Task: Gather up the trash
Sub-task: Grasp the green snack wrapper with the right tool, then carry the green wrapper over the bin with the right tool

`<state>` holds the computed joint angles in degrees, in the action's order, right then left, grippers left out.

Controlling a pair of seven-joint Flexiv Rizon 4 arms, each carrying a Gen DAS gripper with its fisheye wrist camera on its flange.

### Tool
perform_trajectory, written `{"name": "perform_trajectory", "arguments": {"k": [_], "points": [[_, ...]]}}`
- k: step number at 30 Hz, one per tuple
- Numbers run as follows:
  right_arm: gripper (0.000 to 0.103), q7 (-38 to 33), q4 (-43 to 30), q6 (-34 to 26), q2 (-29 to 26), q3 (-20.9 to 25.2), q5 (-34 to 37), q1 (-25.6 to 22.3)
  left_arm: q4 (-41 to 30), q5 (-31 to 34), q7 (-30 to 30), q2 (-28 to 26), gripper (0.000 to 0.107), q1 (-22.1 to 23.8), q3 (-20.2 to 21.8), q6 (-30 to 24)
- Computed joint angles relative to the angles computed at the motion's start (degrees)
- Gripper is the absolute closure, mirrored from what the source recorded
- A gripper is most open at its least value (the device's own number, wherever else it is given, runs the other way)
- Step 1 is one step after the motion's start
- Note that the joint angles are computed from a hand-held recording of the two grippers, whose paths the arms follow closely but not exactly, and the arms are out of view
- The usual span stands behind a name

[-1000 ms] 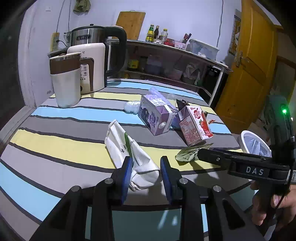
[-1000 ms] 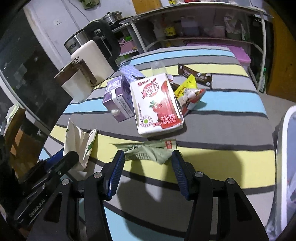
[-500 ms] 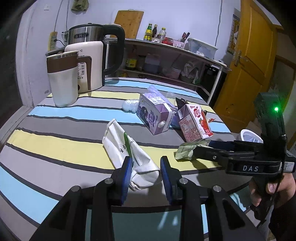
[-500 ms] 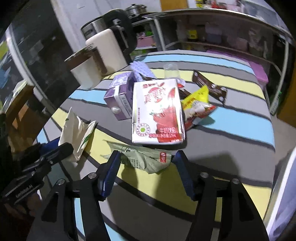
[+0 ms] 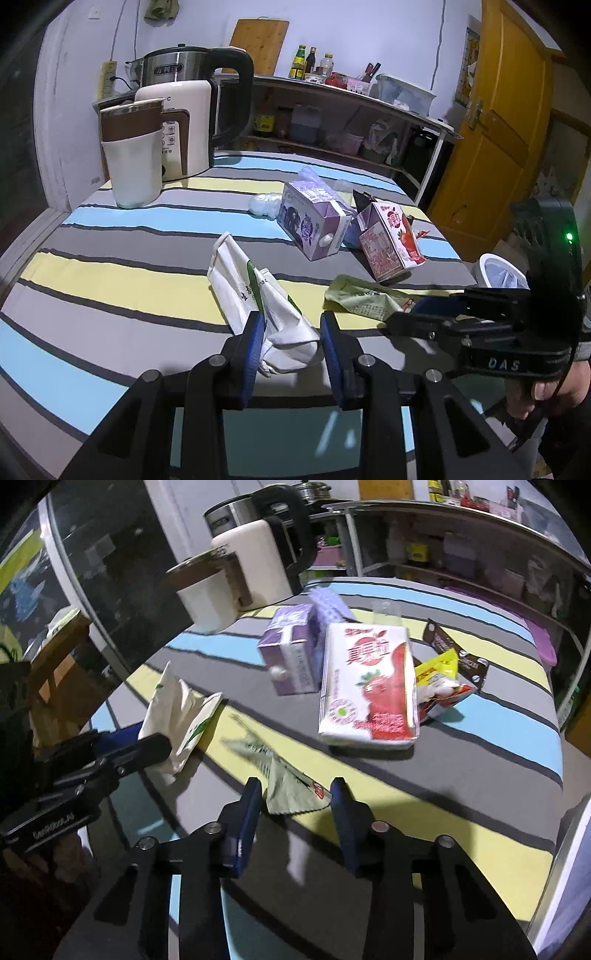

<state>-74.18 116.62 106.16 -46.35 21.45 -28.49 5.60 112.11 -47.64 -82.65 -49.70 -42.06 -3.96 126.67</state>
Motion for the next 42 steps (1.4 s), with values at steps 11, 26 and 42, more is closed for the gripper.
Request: {"name": "perform_trajectory", "arguments": {"k": [11, 26, 42], "points": [[0.066, -1.2, 0.6, 0.3, 0.9, -2.5, 1.0, 4.1, 1.4, 0.9, -1.2, 0.6, 0.075, 0.4, -0.1, 0.3], [0.089, -0.3, 5.5, 7.0, 5.0, -11.2, 11.7, 13.8, 1.5, 2.2, -0.8, 1.2, 0.075, -0.3, -0.1, 0.2], [0.089, 1.2, 15.2, 16.5, 10.2, -13.9, 19.9, 14.9, -4.4, 6.2, 2.7, 0.6, 0.075, -2.9, -0.3, -3.6]]}}
